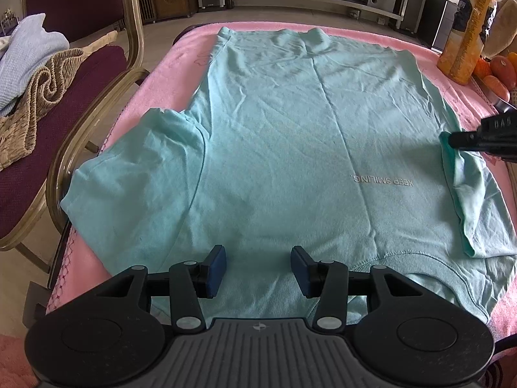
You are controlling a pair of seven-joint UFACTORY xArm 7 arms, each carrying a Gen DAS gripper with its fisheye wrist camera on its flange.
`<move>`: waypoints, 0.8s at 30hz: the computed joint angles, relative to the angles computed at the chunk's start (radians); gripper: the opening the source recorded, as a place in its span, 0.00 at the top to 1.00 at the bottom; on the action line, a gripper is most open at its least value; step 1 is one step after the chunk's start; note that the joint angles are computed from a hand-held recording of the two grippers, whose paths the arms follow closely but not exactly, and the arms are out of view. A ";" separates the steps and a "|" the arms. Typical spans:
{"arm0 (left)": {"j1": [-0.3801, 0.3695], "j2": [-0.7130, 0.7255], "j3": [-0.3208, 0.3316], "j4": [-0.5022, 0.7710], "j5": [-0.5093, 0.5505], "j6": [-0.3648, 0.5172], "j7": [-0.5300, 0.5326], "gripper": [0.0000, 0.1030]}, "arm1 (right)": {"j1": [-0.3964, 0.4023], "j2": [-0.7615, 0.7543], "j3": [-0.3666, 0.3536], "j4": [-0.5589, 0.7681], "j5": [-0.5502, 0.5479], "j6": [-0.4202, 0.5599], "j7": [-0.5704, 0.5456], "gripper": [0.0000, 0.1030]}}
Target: Fold clothes
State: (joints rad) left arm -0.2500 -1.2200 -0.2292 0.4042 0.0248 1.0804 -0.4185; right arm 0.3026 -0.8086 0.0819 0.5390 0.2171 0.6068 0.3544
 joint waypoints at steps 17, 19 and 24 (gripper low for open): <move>-0.018 -0.027 -0.016 -0.007 0.008 -0.024 0.009 0.56 | -0.156 -0.144 0.084 -0.048 -0.115 0.022 0.154 0.90; -0.021 -0.028 -0.027 -0.009 0.015 -0.022 0.012 0.56 | -0.118 -0.116 0.040 -0.052 -0.096 0.043 0.146 0.90; -0.018 -0.016 -0.030 -0.010 0.025 -0.008 0.008 0.56 | -0.202 -0.092 0.131 -0.058 -0.203 0.062 0.230 0.89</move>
State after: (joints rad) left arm -0.2677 -1.2356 -0.2588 0.3941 0.0499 1.0723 -0.4104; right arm 0.1010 -0.9005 0.2130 0.4811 0.0145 0.6688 0.5847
